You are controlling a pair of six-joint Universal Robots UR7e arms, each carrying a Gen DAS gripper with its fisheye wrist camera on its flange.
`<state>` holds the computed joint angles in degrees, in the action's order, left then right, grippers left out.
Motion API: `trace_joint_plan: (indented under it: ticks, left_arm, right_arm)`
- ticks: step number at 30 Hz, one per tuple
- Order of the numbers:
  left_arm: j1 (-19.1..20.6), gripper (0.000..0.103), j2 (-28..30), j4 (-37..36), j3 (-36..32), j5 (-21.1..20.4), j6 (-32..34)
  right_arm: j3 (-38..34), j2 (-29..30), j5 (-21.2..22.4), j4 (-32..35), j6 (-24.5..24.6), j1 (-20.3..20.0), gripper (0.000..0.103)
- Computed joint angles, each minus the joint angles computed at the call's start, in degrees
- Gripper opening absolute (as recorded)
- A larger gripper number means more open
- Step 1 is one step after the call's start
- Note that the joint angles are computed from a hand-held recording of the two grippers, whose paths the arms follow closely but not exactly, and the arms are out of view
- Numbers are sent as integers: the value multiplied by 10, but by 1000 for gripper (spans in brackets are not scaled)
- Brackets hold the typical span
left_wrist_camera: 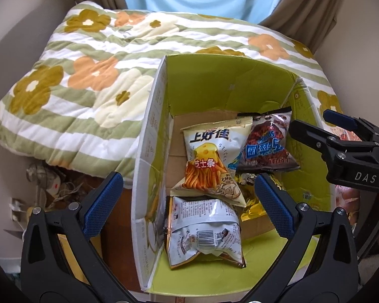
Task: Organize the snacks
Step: 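Withdraw both open grippers from the box toward the remaining snacks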
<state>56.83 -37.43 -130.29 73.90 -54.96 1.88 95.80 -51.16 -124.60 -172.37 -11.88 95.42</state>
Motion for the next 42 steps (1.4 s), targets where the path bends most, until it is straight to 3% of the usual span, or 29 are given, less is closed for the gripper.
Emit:
trace_joint_plan:
  ticks: [13,24,31,36,42]
  left_arm:
    - [-8,103,-36,-33,50,-17,21]
    - [-44,103,-65,-85,117,-68,52]
    - [-99,103,-82,-120,203,-75,18]
    - [-150,103,-82,-129,269,-90,-56]
    - [-222,103,-63,-144,335,-113,-134]
  right_arm:
    - [52,-37,-7,-30,23,23,101]
    - [167,-122,-67,-95,61,52,101]
    - [294,-255,-82,-121,46,33,101]
    - [373,-372,-84,-78,24,-3,101]
    - [439,-497,-40,-7,-15,-73,101]
